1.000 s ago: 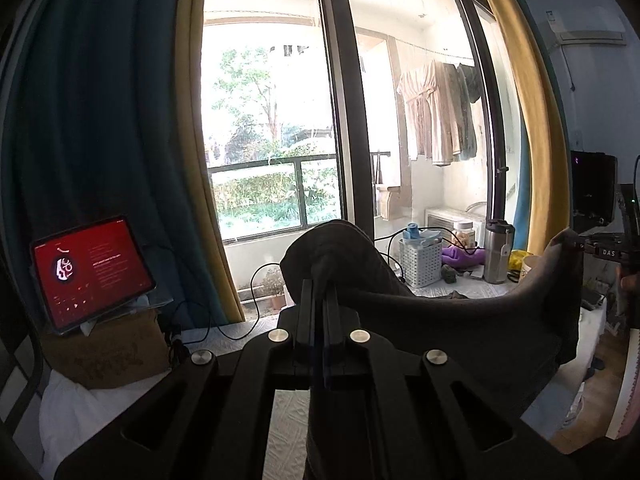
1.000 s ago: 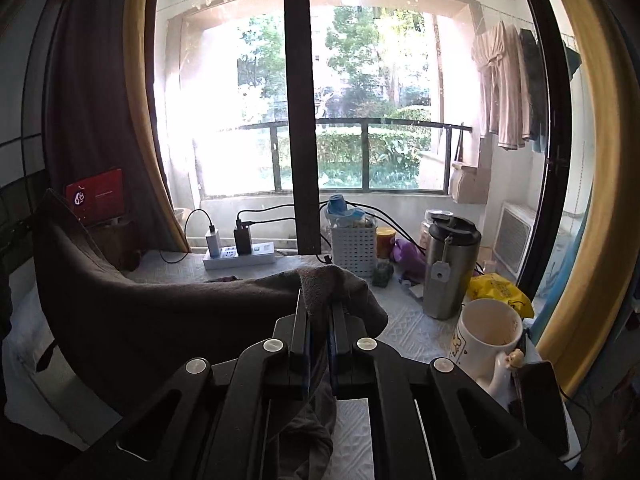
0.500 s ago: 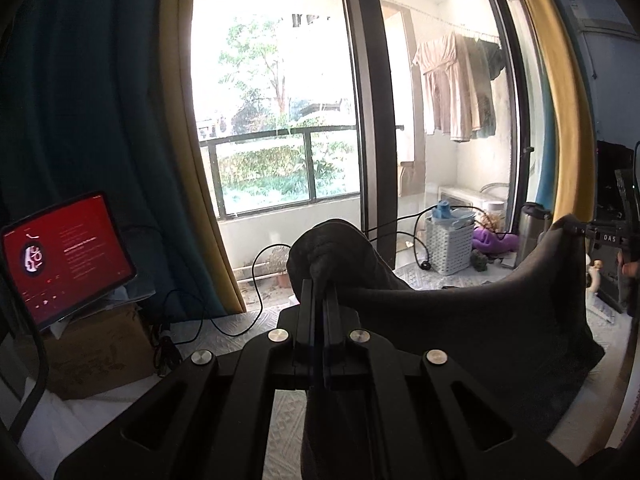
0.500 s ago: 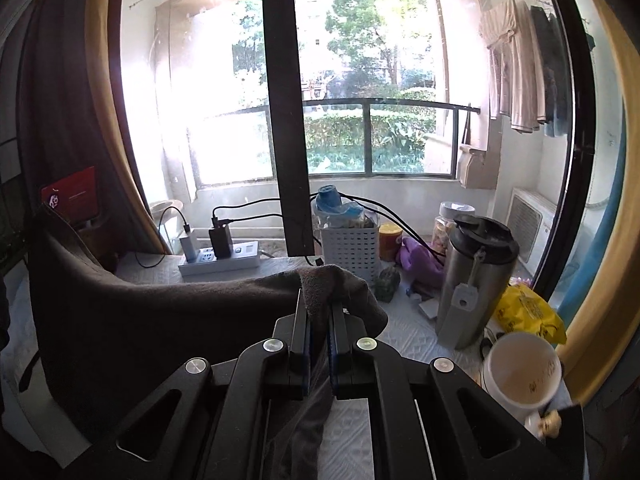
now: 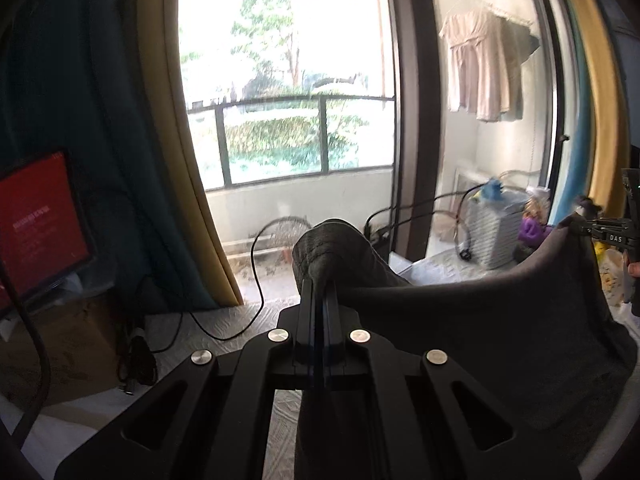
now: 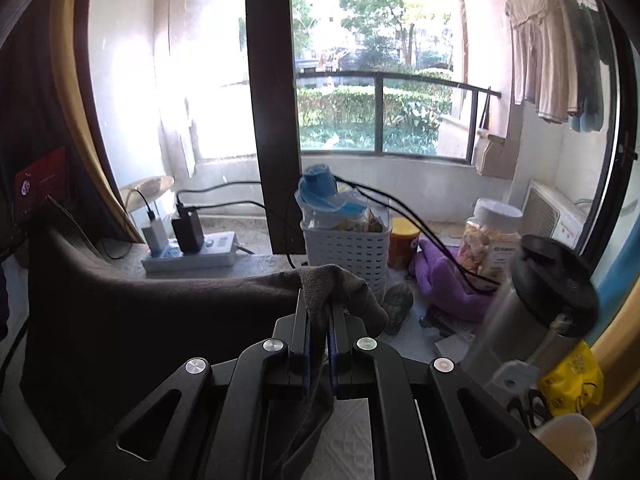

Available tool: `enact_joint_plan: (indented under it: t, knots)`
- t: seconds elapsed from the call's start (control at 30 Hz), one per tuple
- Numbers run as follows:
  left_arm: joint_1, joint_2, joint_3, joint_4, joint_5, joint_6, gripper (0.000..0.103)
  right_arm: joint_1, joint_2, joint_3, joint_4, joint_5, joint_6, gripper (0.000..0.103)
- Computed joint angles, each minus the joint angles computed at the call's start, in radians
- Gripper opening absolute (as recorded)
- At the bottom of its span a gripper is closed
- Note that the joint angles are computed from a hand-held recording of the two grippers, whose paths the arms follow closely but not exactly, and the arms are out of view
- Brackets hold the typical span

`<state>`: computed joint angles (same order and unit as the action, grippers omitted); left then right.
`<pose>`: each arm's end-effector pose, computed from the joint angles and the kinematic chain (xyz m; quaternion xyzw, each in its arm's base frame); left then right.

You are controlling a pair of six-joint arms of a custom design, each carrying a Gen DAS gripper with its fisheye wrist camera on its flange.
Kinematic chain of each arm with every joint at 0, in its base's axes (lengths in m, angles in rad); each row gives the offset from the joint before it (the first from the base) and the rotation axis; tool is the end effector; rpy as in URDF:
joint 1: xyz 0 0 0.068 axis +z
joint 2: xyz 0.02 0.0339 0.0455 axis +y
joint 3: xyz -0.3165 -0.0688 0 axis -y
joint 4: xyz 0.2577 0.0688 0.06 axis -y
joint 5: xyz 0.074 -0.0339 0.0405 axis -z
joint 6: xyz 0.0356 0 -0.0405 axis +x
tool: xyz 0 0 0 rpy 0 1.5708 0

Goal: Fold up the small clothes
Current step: 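Carry the held hem over toward the collar with both grippers and lower it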

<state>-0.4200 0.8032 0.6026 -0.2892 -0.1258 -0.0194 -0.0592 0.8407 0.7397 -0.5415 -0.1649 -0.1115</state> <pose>0.1490 -0.0616 0.2973 0.1386 0.8451 -0.0593 0.5129 0.1588 -0.0036 0.3177 -0.0602 0.8899 0.0353 0.4508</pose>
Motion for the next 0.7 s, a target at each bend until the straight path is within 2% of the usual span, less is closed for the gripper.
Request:
enact_joint_plan:
  t: [0.2, 0.27, 0.43, 0.57, 0.63, 0.67, 0.7]
  knots:
    - [0.077, 0.239, -0.032, 0.125, 0.062, 0.021, 0.001, 0.008, 0.243, -0.041, 0.159, 0.026, -0.060, 0.007]
    - [0.087, 0.331, -0.039, 0.146, 0.070, 0.014, 0.001, 0.032, 0.327, -0.050, 0.195, 0.075, -0.081, 0.007]
    - [0.088, 0.460, -0.038, 0.113, 0.066, -0.004, 0.003, 0.108, 0.430, -0.085, 0.235, 0.205, -0.090, 0.007]
    - [0.104, 0.494, -0.034, 0.094, 0.062, -0.006, 0.008, 0.129, 0.466, -0.088, 0.229, 0.244, -0.073, 0.008]
    - [0.111, 0.483, -0.030, 0.074, 0.060, -0.020, 0.016, 0.147, 0.469, -0.085, 0.224, 0.277, -0.067, 0.017]
    - [0.114, 0.469, -0.030, 0.063, 0.042, -0.033, 0.029, 0.157, 0.467, -0.083, 0.216, 0.302, -0.066, 0.021]
    - [0.134, 0.464, -0.027, 0.059, 0.047, -0.029, 0.042, 0.163, 0.463, -0.080, 0.203, 0.322, -0.060, 0.033]
